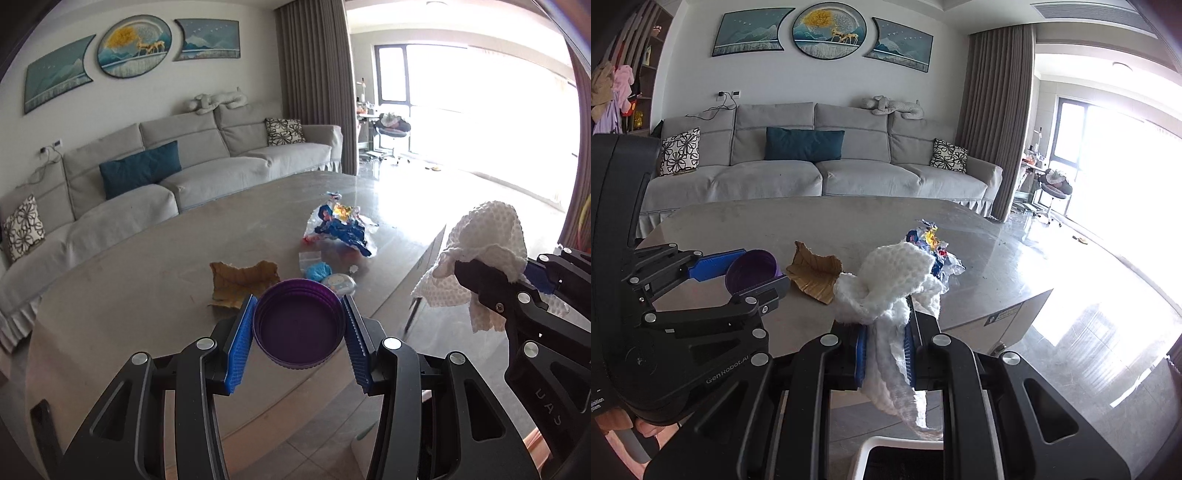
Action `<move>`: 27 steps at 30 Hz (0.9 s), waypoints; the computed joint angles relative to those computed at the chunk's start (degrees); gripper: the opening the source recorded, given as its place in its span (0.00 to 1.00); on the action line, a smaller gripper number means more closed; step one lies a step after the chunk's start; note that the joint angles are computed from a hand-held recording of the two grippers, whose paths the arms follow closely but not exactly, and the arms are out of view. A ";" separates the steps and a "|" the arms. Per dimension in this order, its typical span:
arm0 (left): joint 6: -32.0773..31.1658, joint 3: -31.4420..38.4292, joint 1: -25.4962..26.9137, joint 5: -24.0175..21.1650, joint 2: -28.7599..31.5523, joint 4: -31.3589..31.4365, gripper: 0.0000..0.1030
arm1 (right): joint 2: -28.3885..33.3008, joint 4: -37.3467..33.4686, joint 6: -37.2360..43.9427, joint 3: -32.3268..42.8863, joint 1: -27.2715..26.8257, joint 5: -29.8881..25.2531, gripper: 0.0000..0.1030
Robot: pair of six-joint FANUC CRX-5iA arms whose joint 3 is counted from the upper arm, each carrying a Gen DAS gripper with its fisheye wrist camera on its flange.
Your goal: Collect trash
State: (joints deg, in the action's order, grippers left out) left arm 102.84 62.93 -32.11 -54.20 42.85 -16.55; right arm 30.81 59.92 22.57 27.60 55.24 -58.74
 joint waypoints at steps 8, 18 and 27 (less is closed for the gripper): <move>-2.61 -0.56 -3.50 -0.08 0.04 2.59 0.46 | -7.93 3.46 -10.05 -11.93 2.29 -4.79 0.17; -7.53 1.06 -7.38 -0.35 2.05 5.35 0.46 | -14.71 4.51 -19.33 -22.49 4.54 -10.52 0.17; -13.53 10.81 -9.30 -7.21 10.37 9.93 0.46 | -17.24 0.62 -23.97 -27.61 4.99 -13.09 0.17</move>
